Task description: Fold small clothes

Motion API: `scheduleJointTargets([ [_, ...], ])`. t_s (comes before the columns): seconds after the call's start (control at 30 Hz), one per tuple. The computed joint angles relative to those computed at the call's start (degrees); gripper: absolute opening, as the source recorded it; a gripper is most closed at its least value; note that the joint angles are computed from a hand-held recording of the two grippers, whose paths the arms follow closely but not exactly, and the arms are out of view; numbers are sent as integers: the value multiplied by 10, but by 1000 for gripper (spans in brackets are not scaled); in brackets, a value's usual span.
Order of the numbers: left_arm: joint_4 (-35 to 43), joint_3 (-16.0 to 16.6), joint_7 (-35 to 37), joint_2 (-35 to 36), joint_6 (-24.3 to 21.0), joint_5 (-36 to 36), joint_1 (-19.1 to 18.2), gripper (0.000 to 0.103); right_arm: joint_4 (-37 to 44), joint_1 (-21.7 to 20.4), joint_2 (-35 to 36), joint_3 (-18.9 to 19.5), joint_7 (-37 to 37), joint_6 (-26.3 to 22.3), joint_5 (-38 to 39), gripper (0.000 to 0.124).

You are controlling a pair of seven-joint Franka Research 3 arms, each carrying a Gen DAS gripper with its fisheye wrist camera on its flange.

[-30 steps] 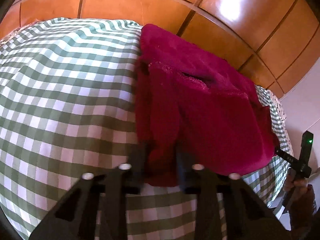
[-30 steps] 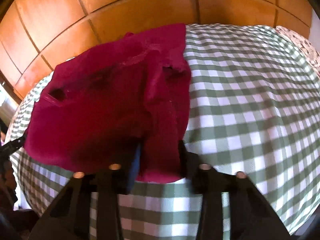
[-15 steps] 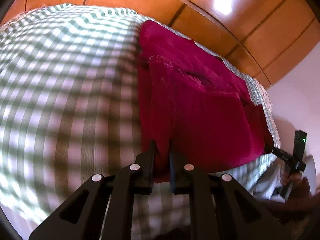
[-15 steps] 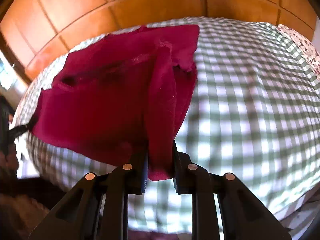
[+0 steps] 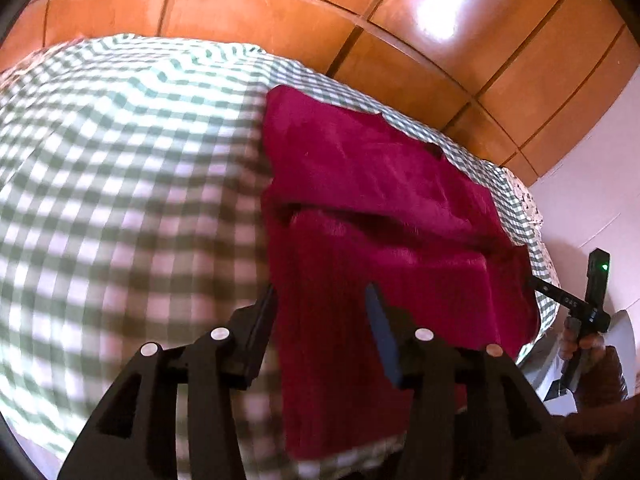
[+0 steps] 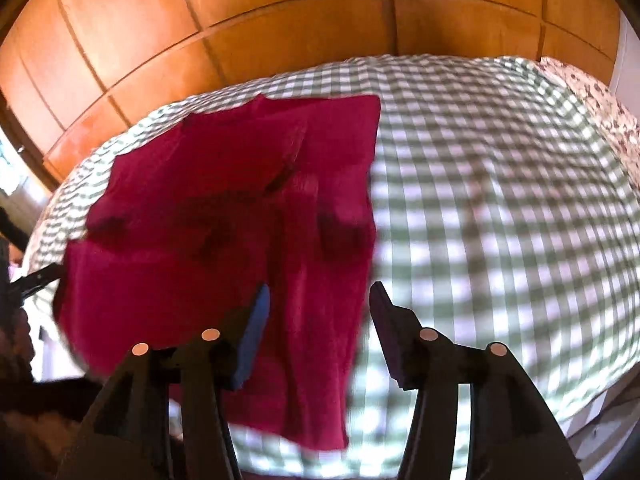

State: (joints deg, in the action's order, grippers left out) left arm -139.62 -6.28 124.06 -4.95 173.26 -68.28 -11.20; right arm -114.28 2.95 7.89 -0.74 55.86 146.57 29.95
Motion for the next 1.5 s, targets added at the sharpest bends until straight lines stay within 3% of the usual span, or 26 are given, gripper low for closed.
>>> scheduleJointTargets([
  [0.1,26,-8,5,30,7,15,2,46,28,9,32,5,11,8,-16,51],
  [0.13,29,-12,-11,36,7,38,7,45,34,12,38,6,17,9,-23,45],
  [0.17,29,-16,-25,39,6,57,10,44,38,14,40,8,15,5,-28,29],
  [0.2,29,-20,-37,42,7,74,13,35,36,15,39,9,13,7,-34,24],
  [0.27,33,-22,8,40,-9,34,18,13,23,18,26,9,8,13,-45,10],
  [0.3,36,-24,31,39,-7,12,19,8,17,17,17,9,3,14,-46,8],
  [0.5,28,-15,191,-18,-2,-147,5,7,-7,11,-38,8,-48,18,5,6],
  [0.67,82,-12,214,-1,27,-146,11,7,46,14,-15,7,-60,26,44,6],
  [0.73,111,-13,173,24,43,-89,18,7,88,18,19,7,-39,36,30,6],
  [0.83,162,-12,42,79,60,62,35,7,179,26,92,4,28,39,-13,6],
  [0.9,196,17,-96,119,61,209,26,7,254,30,150,0,81,31,-44,6],
  [0.93,214,51,-175,140,57,289,4,7,301,33,187,-4,111,23,-61,6],
  [1.07,308,143,-351,229,1,441,-47,7,457,46,308,-18,212,-24,-126,6],
  [1.1,342,145,-372,256,-25,450,-42,7,483,49,328,-20,231,-34,-141,6],
  [1.17,392,183,-444,304,-71,506,-63,7,555,57,386,-30,269,-64,-178,6],
  [1.23,424,189,-477,335,-100,534,-61,7,616,63,435,-39,300,-95,-210,6],
  [1.3,457,199,-510,364,-132,569,-66,9,621,63,451,-35,306,-90,-228,6],
  [1.4,458,219,-555,363,-139,628,-86,13,585,57,434,-24,303,-59,-232,9],
  [1.5,422,242,-603,330,-117,687,-111,21,548,68,405,-36,308,-36,-252,28],
])
